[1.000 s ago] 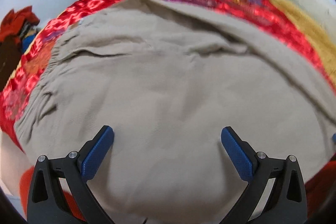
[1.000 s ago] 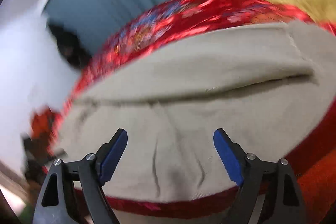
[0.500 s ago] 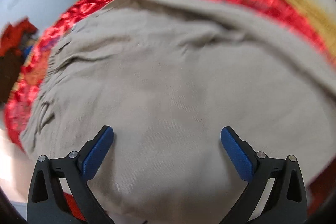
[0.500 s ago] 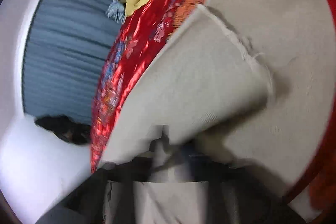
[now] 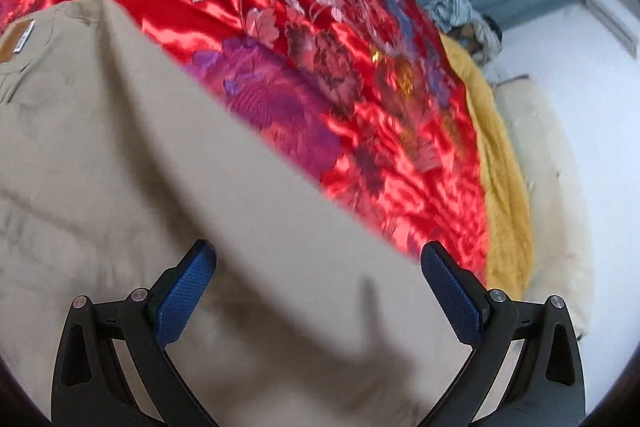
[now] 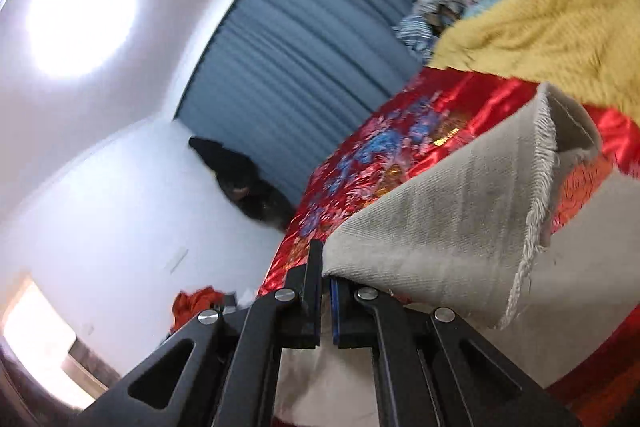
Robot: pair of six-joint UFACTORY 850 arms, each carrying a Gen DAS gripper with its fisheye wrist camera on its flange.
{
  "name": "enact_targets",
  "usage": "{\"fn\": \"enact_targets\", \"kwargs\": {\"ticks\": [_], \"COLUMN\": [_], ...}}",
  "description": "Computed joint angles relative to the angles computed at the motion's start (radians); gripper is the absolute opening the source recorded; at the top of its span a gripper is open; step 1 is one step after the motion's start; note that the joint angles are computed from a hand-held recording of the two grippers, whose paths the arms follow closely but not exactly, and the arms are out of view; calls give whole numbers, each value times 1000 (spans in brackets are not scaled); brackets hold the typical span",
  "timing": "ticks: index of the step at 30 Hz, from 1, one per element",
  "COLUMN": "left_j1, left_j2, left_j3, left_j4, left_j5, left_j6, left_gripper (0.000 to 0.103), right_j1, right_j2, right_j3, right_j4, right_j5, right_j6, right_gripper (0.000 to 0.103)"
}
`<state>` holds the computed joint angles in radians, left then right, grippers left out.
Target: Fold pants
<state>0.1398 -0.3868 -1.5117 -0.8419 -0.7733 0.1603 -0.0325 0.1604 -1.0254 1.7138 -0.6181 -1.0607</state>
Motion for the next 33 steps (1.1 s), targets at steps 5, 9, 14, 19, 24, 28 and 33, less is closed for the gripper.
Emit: {"fn": "enact_targets", "kwargs": {"ticks": [5, 9, 14, 19, 24, 28, 33], "left_j1": [15, 4, -44, -72, -173, -207, -190], "left_j2": [-3, 32, 221, 442, 455, 451, 430], "left_j3": [-8, 24, 104, 314, 516, 548, 512], "left_j4": [55, 172, 169, 230, 467, 533, 490], "left_j5": [-11, 8, 196, 311, 184, 199, 190], "left_j6": [-84, -197, -106, -73, -215, -304, -267], "left_gripper": [8, 2, 4, 9, 10, 10, 11], "right_j1": [-58, -93, -100, -144, -222, -241, -214], "right_j2": [67, 17, -192, -181, -215, -285, -274], "right_j3": [43, 13, -181, -252, -135, -61, -71], "right_j4": [-40, -251, -506, -266, -626, -906, -974], "right_j5": [-115, -58, 9, -42, -70, -107, -66], "right_j6": [-25, 150, 304, -44, 363, 738, 759], "right_gripper": [3, 3, 3, 3, 4, 4, 4]}}
